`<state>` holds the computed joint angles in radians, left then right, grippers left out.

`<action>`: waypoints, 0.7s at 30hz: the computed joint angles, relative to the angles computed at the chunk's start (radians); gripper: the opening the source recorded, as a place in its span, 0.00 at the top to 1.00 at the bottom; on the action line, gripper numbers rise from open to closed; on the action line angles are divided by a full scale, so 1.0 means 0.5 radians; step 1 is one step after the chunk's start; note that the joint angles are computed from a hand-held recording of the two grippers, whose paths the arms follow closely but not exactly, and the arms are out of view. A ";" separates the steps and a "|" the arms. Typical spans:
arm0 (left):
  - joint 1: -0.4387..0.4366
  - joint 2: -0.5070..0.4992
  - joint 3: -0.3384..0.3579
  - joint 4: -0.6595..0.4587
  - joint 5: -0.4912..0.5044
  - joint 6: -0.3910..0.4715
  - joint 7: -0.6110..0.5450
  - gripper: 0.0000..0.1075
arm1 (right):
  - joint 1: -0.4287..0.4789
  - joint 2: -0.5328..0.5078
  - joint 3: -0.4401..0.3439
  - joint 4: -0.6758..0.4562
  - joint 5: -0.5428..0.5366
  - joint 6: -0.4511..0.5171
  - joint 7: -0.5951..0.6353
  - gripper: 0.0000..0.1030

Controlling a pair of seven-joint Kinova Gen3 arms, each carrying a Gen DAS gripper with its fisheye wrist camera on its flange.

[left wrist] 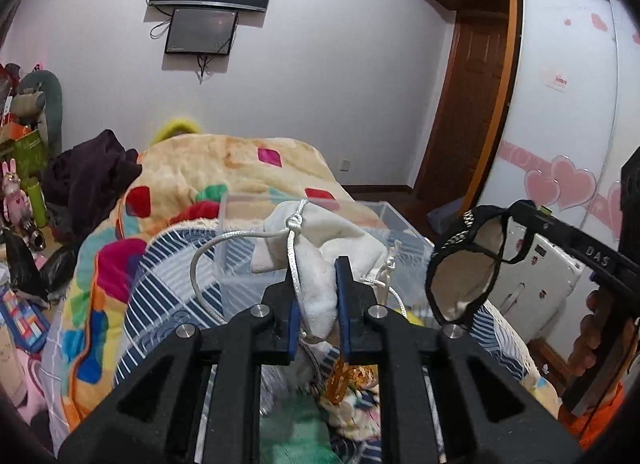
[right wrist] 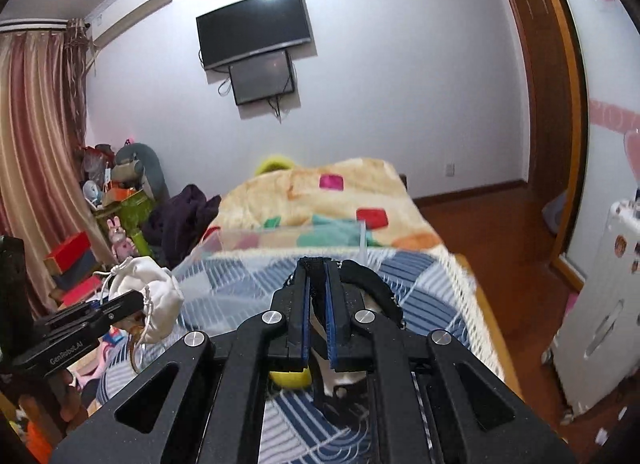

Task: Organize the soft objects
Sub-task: 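Lower the pouch and black bag into the clear box while both tools open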

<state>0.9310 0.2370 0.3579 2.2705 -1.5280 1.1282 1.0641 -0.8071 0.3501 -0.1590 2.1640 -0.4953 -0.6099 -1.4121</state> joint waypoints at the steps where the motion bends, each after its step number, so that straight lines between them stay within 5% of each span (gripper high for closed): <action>1: -0.024 -0.022 -0.010 0.003 -0.013 -0.032 -0.014 0.86 | -0.010 0.000 0.014 -0.027 -0.010 0.010 0.032 0.94; 10: -0.290 -0.137 -0.089 -0.074 -0.019 -0.243 -0.328 0.86 | -0.143 0.061 0.145 -0.343 -0.244 0.164 0.456 0.94; 21: -0.543 0.013 -0.239 -0.301 0.131 -0.584 -0.734 0.86 | -0.320 0.264 0.373 -0.708 -0.702 0.461 0.979 0.94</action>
